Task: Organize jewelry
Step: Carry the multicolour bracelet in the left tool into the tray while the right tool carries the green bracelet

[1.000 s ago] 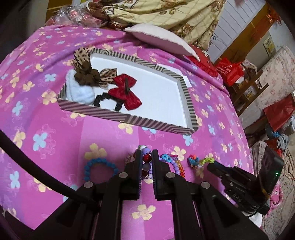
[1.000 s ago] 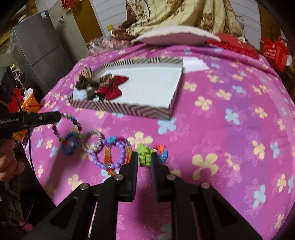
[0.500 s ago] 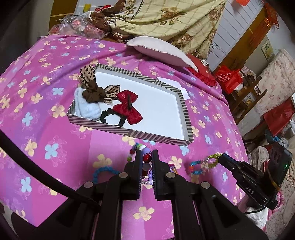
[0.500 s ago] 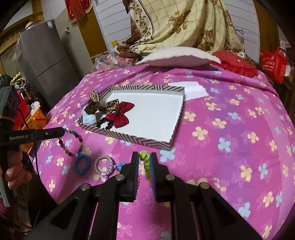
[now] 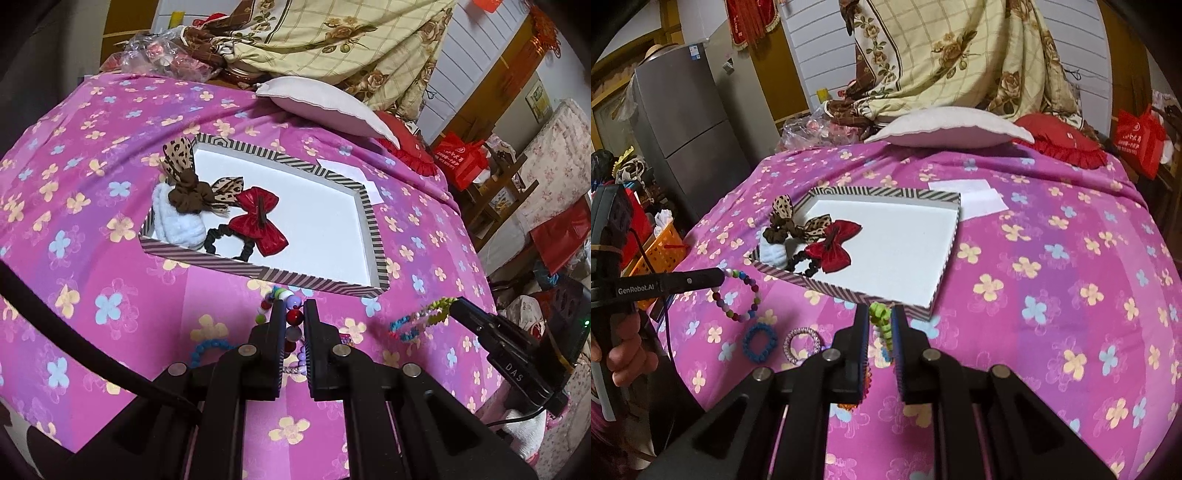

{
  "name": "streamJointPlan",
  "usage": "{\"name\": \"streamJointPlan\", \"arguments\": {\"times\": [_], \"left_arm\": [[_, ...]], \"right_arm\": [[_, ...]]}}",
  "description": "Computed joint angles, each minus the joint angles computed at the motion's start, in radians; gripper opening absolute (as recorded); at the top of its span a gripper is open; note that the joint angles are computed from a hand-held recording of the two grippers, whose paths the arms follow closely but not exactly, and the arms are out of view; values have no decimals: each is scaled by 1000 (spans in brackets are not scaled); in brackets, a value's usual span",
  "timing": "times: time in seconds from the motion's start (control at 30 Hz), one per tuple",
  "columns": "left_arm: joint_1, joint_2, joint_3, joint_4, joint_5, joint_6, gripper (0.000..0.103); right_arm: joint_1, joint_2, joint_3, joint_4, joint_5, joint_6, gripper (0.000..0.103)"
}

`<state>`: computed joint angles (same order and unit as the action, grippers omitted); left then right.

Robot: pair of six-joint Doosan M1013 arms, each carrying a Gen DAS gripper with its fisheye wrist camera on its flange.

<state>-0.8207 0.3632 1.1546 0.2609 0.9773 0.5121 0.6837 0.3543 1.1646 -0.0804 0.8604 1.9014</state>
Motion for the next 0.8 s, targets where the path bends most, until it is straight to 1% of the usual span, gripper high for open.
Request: {"name": "streamJointPlan", "arguments": {"times": [0.4,0.63,0.8], "left_arm": [[12,67,-105,34,86,34,22],[22,132,-200,53,161,82,22],[36,180,-263,43,196,98,22]], "right_arm": [[-13,71,-125,5,50,-41,12],[-27,129,-203,42,95,-73,12],[-36,179,-262,87,141,-115,12]]}}
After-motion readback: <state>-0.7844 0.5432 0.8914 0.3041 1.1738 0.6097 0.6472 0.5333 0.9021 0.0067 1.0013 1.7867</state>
